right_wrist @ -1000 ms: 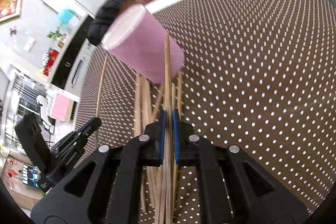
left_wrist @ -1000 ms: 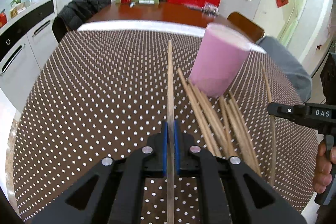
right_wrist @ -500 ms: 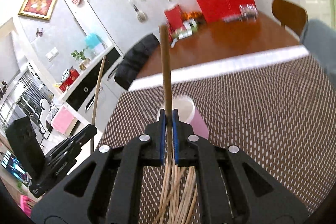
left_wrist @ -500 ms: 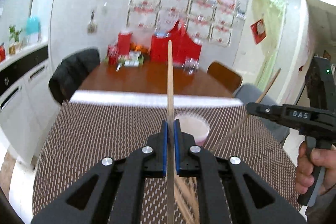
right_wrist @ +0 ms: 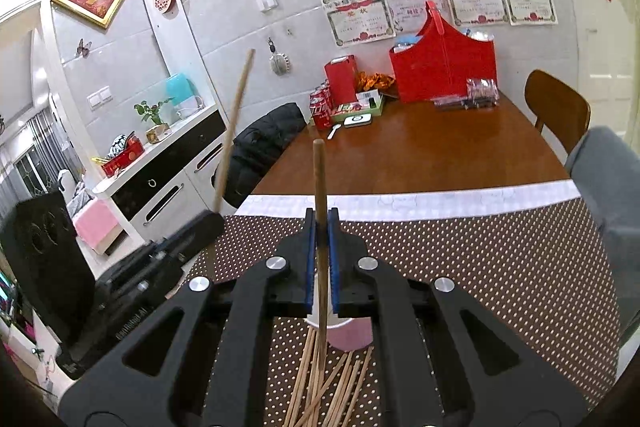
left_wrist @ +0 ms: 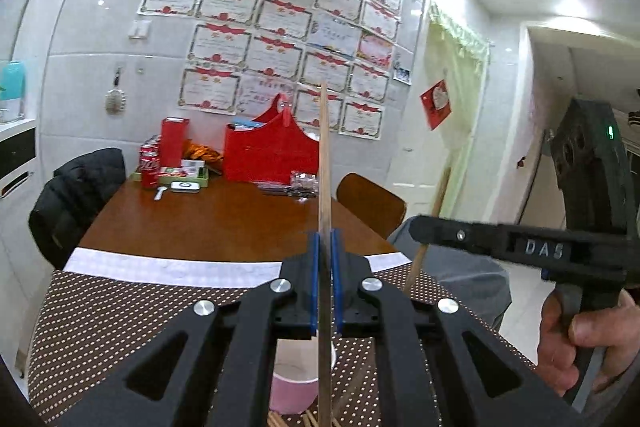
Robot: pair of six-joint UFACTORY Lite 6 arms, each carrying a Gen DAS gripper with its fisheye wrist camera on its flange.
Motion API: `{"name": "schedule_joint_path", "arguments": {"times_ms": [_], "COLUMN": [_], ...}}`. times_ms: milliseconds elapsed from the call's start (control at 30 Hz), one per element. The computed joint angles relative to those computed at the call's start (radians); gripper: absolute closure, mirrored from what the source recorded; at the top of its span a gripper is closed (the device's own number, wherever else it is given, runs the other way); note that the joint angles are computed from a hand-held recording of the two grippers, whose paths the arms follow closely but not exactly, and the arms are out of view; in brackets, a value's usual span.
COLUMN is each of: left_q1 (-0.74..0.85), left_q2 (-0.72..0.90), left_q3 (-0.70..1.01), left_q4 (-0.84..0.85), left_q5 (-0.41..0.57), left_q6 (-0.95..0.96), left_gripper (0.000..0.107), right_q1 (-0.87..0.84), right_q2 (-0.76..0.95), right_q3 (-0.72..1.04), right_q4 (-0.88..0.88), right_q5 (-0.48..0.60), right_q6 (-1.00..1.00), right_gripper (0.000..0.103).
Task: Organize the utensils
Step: 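Lift both held chopsticks upright and carry them over the pink cup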
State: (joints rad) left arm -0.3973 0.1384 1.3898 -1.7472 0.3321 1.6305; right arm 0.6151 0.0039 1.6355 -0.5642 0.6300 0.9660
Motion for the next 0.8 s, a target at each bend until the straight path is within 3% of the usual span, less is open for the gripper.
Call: {"name": "schedule_joint_path", "arguments": {"times_ms": [267,500,600,800], "left_q1": [0.035,0.030,0.015,0.013], "left_q2": [0.075,0.172,0.231,0.369], "left_q3": [0.015,0.092,0.120,0.172], "left_q4": [-0.229,-0.340,-0.417,-0.481], "left_q5": [0.126,0.143,0.134,0.149], "left_q6": [0.194,0.326,0.421,0.500], "left_gripper": [0.101,0.101,0.101,0.101], "right_q1": [0.005,-0.007,-0.012,-0.057], "right_q2": [0.139,0.312,0.337,0.311], "right_q3": [0.288,0.571,0.560,0.350], "right_q4": [0.007,0.045,0.035,0.050], "right_q5": [0.091,0.175,0.168,0.052], "right_q6": [-0.101,-0.223,-0.218,-0.172], "right_gripper": [0.097,0.097,0.097,0.097]}}
